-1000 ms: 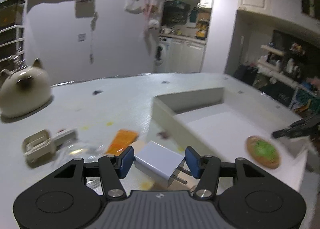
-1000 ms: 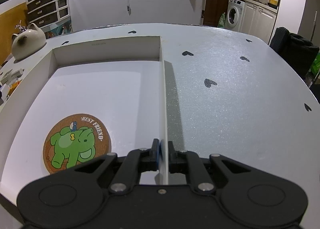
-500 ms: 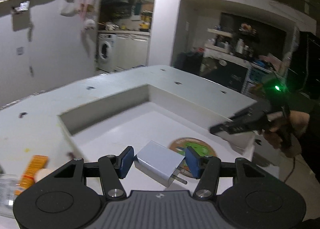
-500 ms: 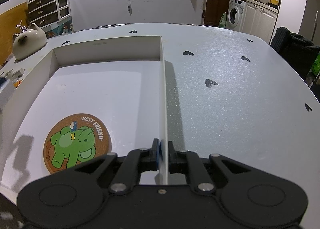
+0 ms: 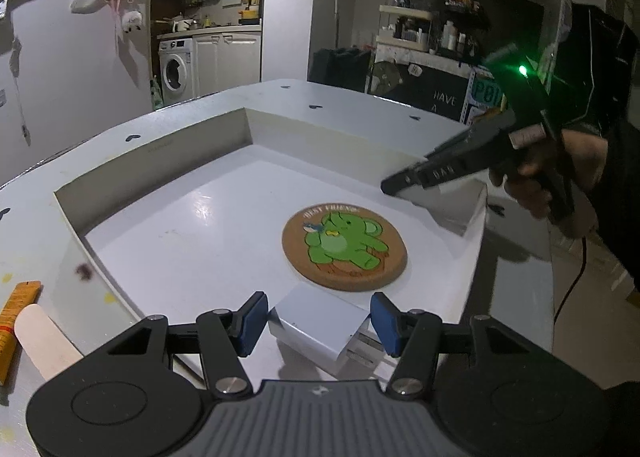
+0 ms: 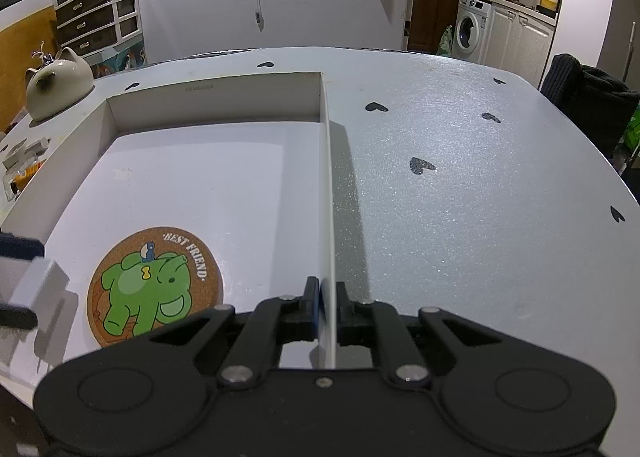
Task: Organize rigid objects
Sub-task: 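Carry the charger into the tray beside the coaster and release it, then withdraw the left tool from the tray toward the mint-green case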
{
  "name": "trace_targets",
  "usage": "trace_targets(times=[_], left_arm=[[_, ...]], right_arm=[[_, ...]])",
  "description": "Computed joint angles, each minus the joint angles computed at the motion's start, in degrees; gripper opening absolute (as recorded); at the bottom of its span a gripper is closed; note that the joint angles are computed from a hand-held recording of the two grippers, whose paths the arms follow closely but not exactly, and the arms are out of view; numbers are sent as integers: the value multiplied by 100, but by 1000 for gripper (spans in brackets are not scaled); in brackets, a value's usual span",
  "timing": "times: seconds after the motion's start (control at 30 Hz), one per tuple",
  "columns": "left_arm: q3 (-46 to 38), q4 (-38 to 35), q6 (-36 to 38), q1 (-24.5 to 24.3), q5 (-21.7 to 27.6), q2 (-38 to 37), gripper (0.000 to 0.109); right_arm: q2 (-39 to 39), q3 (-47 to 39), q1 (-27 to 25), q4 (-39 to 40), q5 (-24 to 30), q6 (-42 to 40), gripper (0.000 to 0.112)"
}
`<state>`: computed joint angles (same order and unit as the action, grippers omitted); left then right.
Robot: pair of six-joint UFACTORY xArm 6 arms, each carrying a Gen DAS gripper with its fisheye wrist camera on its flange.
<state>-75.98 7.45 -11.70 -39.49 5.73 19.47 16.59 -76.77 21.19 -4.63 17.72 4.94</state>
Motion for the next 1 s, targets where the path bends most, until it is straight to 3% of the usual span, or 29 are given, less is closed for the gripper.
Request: trace_targets(times=[0.37, 0.47, 0.73, 0.9, 1.0], left_arm=[[-47, 824, -762, 86, 63, 17, 59], [-12, 614, -612, 75, 10, 1, 75], [49, 89, -174, 26, -65, -45, 82], [118, 216, -315, 35, -155, -102, 87], [262, 367, -472, 41, -385, -213, 95]], right_arm=[[3, 1, 4, -113, 2, 100, 9], [5, -1, 4, -122, 1, 106, 9], [3, 2, 4, -119, -2, 103, 9], [3, 4, 3, -112, -5, 100, 9], [5, 2, 4, -93, -7, 83, 9]])
